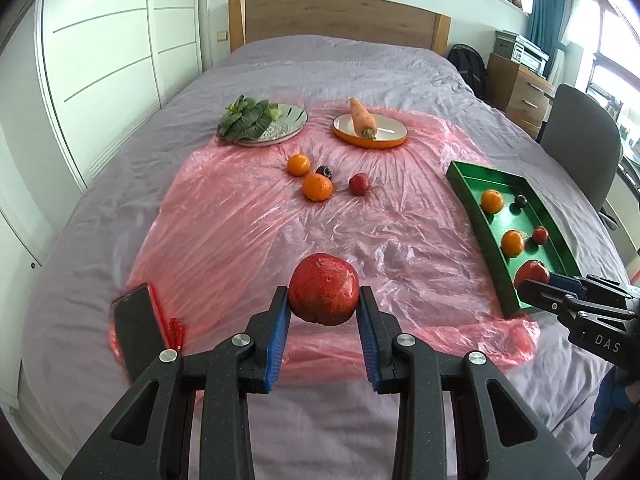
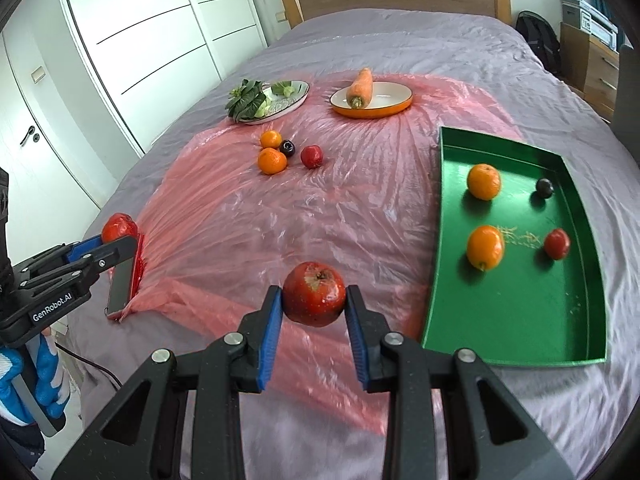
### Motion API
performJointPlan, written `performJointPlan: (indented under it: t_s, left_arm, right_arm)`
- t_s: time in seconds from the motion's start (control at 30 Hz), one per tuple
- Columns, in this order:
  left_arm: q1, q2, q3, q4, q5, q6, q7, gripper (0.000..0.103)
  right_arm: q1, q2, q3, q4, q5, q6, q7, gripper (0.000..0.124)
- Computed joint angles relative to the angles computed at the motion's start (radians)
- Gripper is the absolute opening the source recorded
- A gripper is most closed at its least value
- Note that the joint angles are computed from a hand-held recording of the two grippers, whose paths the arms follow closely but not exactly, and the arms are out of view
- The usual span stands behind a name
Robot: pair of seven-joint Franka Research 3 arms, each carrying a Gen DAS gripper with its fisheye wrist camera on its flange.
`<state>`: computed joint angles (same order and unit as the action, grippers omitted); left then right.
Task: Organize fruits
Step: 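Carry both red tomatoes over the green tray with both grippers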
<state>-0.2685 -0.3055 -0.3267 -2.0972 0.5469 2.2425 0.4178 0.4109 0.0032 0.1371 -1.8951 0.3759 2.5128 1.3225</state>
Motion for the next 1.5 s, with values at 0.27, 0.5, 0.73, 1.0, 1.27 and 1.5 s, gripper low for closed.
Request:
performJointPlan:
  t_s: [0.27,0.5,0.73,1.0,1.27,1.5]
  left_arm:
    - [-0.015,-0.031,-0.033,0.025,0.034,-0.041,-0.013,0.029]
    - [-0.032,-0.028,-0.053,0.055,0.052,-0.065,-0.011,0.029]
    - [-0.055,0.047,-0.075,0.144,0.091,-0.097,0.003,0.029]
    - [-0.119,0.216,-0.069,0.319,0.145,-0.138,0.047,0.029]
    - [-0.217,0.452,-0.018,0.571,0.17,-0.168,0.137,0.029]
    - [-0.308,0.675,0.051,0.829,0.129,-0.191,0.248,0.029]
  right_arm:
    - [-0.006,-0.098,-0.005,-0.08,-0.013,0.025,0.012,0.05]
    - [-0.016,-0.182,-0.014,-0.153,-0.013,0.043,0.013,0.05]
    - [-0.033,-0.225,-0.032,-0.198,0.006,0.057,-0.001,0.05]
    - [-0.068,-0.217,-0.066,-0.201,0.034,0.063,-0.045,0.05]
    - [-0.123,-0.156,-0.099,-0.156,0.058,0.059,-0.095,0.05]
    - [-0.173,-0.062,-0.117,-0.086,0.087,0.043,-0.133,0.05]
